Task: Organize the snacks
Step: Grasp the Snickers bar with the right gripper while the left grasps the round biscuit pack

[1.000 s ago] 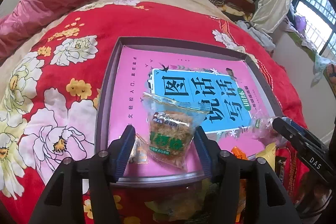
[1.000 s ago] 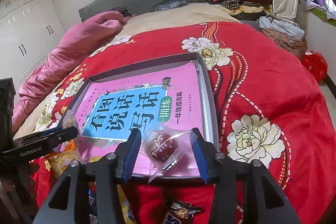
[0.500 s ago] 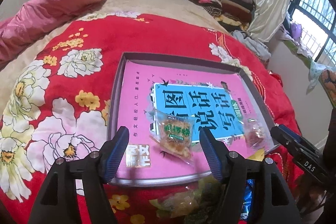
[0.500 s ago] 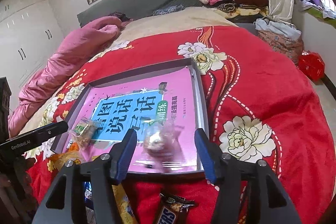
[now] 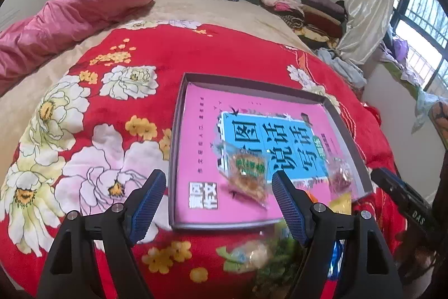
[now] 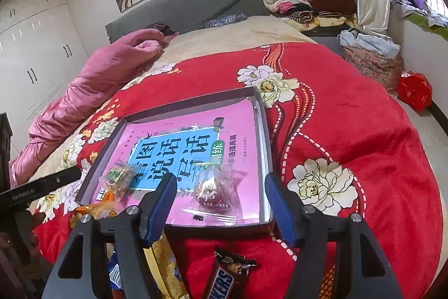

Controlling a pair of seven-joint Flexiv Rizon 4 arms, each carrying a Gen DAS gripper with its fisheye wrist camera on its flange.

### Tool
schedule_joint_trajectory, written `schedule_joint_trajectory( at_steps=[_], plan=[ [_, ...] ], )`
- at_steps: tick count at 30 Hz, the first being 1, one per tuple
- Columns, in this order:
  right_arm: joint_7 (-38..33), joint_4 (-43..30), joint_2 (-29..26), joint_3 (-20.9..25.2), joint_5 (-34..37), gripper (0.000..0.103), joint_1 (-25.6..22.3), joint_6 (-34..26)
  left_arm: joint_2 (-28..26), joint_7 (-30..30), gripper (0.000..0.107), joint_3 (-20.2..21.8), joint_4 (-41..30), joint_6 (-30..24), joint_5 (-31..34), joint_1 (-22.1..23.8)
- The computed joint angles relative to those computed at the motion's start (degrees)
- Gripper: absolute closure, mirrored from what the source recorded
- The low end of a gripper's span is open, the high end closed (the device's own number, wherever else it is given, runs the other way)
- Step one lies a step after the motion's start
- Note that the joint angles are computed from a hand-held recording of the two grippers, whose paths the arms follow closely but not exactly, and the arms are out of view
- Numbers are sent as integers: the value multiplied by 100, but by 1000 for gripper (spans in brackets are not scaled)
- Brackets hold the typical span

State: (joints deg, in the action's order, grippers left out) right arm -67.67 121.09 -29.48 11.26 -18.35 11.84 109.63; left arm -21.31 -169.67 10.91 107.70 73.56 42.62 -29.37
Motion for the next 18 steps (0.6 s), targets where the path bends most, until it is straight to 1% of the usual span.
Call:
schedule_joint_trajectory(
  at_steps=[4,9,13,14,15,18],
  plan=[
    [-29,83,67,-26,39,38,29,47,84,103,27,-76,104,-24,-17,-16],
    [-32,206,160,16,28,38,-23,75,197,71,27,-156,214,-69,46,-65],
    [-45,328,275,-37,88,38,44,98,216,153,27,-279,243,-113,49,-77],
    [-51,356,296,-31,84,36,36,101,217,176,27,-303,246,-138,43,-83],
    [-58,393,332,-50,104,32,58,100,215,236,27,-347,260,-164,4,-75],
    [-44,496,408,-32,127,30,40,107,220,340,27,-409,300,-207,-70,-78]
  ],
)
